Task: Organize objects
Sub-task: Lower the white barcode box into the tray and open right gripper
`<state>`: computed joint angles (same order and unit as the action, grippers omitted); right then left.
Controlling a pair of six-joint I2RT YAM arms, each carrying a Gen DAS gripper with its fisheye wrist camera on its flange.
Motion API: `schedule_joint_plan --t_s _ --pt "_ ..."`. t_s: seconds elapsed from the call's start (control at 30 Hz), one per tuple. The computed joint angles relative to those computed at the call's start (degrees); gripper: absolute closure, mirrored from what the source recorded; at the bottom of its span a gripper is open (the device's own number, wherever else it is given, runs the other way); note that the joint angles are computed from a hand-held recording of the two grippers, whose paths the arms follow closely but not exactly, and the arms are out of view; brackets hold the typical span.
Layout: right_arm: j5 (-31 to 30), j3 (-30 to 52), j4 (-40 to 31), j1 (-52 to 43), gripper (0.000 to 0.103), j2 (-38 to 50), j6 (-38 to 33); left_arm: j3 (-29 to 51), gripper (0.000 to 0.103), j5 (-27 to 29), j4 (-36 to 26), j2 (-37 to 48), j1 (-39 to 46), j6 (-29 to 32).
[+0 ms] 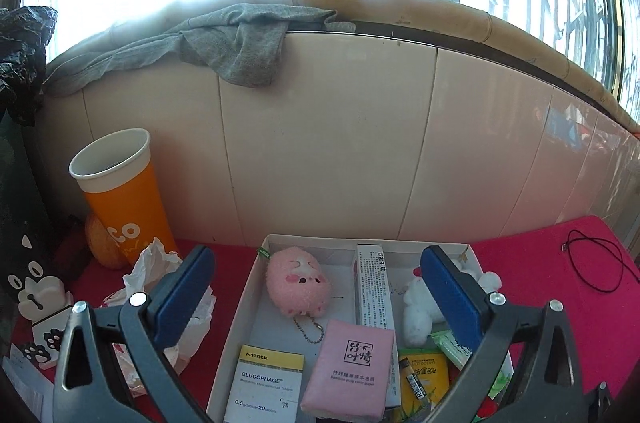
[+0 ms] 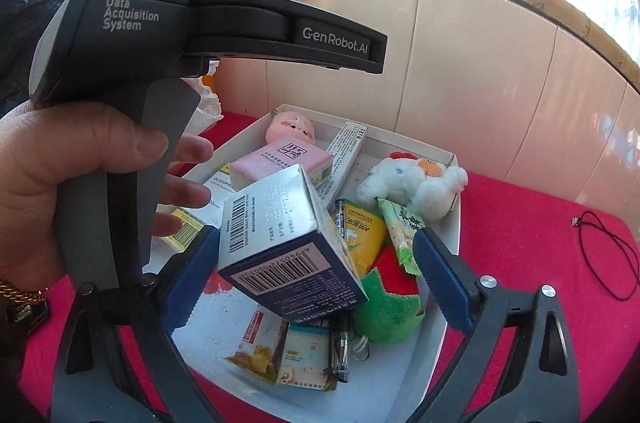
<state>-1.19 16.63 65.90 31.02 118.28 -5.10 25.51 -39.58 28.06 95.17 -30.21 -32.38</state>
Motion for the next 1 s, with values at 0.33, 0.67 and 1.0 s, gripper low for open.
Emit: schedule_joint_plan --t_s 0.33,0.67,1.0 --pt "-7.81 -6.61 4.41 -6.23 0.000 -3.28 1.24 -5.66 0.000 -4.81 -6.49 -14.49 -4.43 -4.98" --pt "-23.74 -0.90 -6.52 -4.82 0.000 -3.73 1.58 -7.78 0.000 -7.13 -13.17 -23.30 -5.34 -6.34" --pt "-28.55 -5.88 -4.25 -6.42 0.000 -5.79 -4.43 -6.37 0.000 -12.30 -20.36 -24.40 -9.47 -6.12"
